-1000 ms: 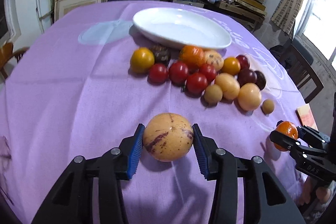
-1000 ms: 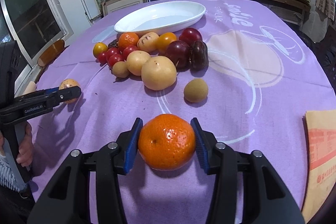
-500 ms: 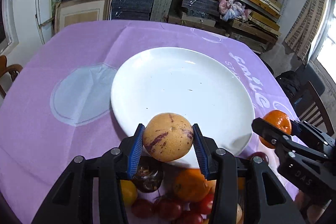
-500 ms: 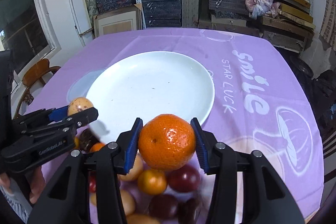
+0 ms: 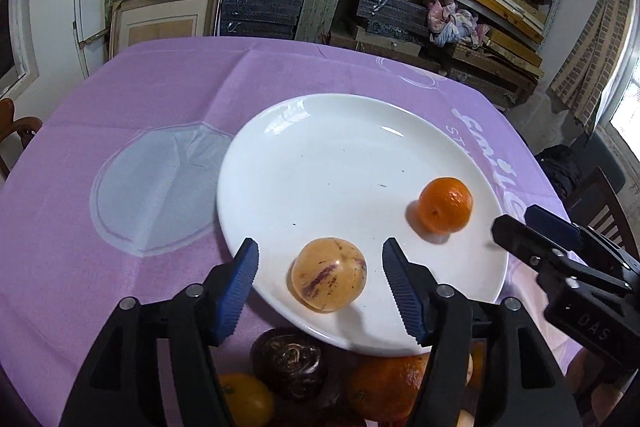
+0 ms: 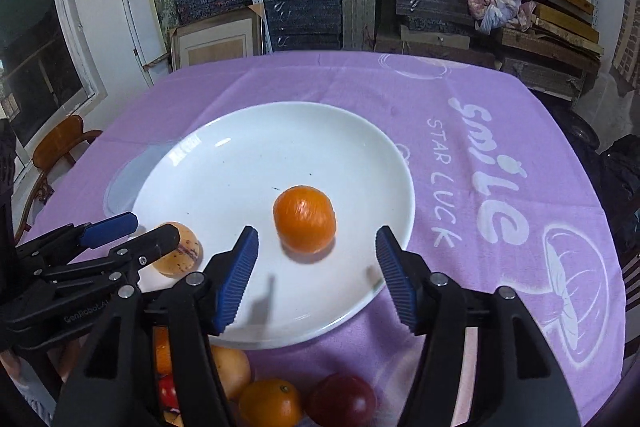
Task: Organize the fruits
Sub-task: 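Carry both fruits to the white plate and open both tools to release, then grasp the yellow-orange tomato with the left tool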
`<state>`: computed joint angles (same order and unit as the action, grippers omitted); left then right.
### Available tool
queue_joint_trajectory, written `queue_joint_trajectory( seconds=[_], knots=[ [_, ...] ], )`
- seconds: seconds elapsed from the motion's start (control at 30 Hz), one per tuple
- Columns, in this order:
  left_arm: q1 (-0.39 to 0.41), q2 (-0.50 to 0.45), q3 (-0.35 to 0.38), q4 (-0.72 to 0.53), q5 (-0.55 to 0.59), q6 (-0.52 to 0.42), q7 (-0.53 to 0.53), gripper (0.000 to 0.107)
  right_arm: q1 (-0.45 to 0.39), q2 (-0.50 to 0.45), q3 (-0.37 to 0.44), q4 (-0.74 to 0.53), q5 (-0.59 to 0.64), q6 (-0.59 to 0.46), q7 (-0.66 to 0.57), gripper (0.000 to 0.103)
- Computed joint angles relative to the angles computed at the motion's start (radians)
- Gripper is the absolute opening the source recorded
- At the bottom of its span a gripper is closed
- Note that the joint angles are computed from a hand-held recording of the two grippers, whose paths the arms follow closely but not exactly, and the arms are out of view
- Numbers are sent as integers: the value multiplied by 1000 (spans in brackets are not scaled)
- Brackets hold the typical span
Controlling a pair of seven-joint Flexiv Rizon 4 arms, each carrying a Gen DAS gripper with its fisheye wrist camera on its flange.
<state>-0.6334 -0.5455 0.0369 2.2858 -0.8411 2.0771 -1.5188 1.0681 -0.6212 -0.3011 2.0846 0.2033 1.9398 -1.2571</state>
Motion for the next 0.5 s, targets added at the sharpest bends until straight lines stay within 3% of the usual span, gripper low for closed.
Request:
queue_joint_trajectory(
  seconds=[0.07,0.1,0.13,0.2,0.23,0.33,0.5],
  knots=[
    [-6,41,3,40,-6,27,-17,68,28,29,1,70,68,174,-33,79],
    [-13,59,2,61,-18,44,-22,73,27,38,19,99,97,270,-58,92],
    [-22,75,1,85,-38,65,-25,76,1,36,69,138,100,426,-82,99],
    [-69,99,-3,129,-130,107,11,79,-12,19,113,204,90,660,-136,99],
    [-88,107,-11,151,-170,130,26,82,23,27,119,215,176,680,-222,99],
    [-109,108,-54,209,-242,196,12,88,127,68,89,249,358,582,-360,99],
    [-112,72,-134,250,-322,267,-4,91,34,40,245,312,362,615,-303,99]
  ],
)
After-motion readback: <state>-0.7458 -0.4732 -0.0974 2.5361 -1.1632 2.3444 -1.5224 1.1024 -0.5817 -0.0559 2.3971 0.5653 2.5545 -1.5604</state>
